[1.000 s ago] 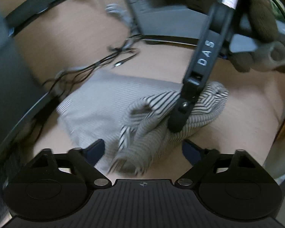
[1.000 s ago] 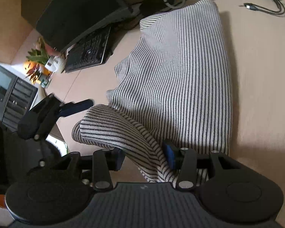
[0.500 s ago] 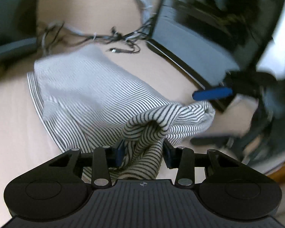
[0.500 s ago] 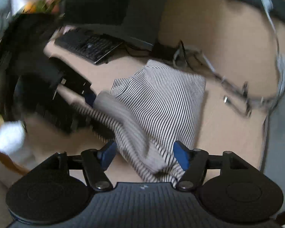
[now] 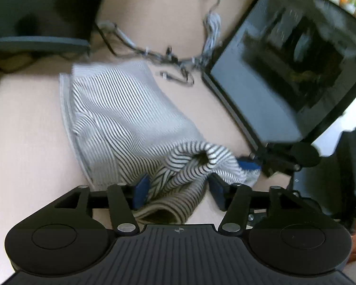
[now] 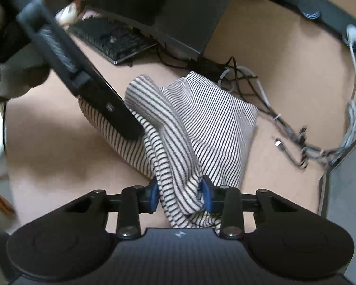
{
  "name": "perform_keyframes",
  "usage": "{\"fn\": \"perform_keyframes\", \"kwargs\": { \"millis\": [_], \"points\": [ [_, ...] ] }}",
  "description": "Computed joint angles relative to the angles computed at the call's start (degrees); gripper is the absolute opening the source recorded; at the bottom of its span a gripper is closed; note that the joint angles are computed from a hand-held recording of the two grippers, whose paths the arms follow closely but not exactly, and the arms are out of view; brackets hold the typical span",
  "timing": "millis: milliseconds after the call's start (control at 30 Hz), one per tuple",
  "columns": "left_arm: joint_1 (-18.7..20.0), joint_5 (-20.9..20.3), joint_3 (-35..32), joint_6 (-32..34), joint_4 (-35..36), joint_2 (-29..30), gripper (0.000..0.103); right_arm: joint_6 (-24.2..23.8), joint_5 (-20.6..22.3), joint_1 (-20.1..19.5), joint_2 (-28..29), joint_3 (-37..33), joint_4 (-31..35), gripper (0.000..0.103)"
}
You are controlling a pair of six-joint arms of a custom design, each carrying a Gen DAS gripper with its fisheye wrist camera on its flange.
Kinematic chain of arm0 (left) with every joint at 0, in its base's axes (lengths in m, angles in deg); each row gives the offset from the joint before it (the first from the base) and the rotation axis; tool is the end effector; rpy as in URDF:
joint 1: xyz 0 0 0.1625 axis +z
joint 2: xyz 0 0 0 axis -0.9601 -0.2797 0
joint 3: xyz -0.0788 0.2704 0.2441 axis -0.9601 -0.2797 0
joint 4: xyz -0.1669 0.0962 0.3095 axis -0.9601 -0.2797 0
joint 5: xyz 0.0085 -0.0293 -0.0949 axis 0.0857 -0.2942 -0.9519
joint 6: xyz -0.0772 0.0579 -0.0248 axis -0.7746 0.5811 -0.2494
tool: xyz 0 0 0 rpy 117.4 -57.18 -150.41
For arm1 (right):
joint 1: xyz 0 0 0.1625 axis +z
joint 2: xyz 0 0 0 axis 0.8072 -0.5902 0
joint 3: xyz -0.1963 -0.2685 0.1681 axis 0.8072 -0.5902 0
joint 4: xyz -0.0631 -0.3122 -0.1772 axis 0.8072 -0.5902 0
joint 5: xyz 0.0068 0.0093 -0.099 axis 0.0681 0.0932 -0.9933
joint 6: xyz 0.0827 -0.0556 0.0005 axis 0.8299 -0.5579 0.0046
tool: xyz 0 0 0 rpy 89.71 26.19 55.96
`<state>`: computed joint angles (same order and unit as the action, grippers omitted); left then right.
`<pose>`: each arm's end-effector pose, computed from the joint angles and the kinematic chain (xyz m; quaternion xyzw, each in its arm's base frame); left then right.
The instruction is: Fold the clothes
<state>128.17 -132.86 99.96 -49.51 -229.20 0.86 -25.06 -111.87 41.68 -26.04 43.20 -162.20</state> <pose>-0.2772 -0.6510 0.1513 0.2828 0.9374 -0.1993 0.0407 0.1481 -0.5717 0.2190 0.3956 -0.8040 0.2756 0.3481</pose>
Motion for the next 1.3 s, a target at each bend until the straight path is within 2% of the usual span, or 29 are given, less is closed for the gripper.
{"fn": "perform_keyframes", "kwargs": {
  "millis": [133,233,333,467,600,733,767,867,967,1133,1300],
  "points": [
    [0.89,3.21,1.09,-1.45,-3.11,-2.96,0.07,7.76,2.05,0.81,-2.74,0.17,4.5,0.029],
    [1.73,4.15,-2.58,-2.54,-2.91,-1.07,0.07,12.74,3.47,1.68,-5.02,-0.2,10.29,0.028],
    [2.4,1.87,-6.83,-1.01,-1.52,2.48,0.071,16.58,4.82,2.59,-8.03,0.13,16.01,0.027],
    [3.36,-2.34,-12.64,0.84,4.19,7.79,0.067,22.12,6.18,4.43,-12.79,0.06,24.37,0.025],
    [4.67,-6.54,-15.54,1.27,9.78,10.22,0.062,21.35,5.64,7.24,-14.64,-2.49,28.69,0.024],
    [5.04,-3.14,-16.35,0.99,14.37,10.6,0.062,20.41,2.12,7.29,-11.38,-5.99,27.35,0.023],
    [5.2,-2.58,-15.61,1.07,14.32,10.01,0.059,20.0,1.47,6.76,-10.04,-6.78,26.13,0.023],
    [6.02,-3.26,-12.65,0.46,12.57,7.81,0.061,18.2,-0.39,4.36,-6.2,-7.99,20.66,0.022],
    [6.06,-1.72,-10.18,0.57,11.32,5.85,0.062,18.88,-1.25,1.37,-1.5,-12.73,19.27,0.022],
    [4.24,1.63,-6.23,2.58,7.47,2.26,0.069,17.51,-1.72,-2.12,5.36,-19.25,17.56,0.022],
    [0.99,5.98,-6.29,6.42,4.98,1.77,0.073,16.52,-2.76,-3.73,10.01,-23.85,17.15,0.021]
  ]
}}
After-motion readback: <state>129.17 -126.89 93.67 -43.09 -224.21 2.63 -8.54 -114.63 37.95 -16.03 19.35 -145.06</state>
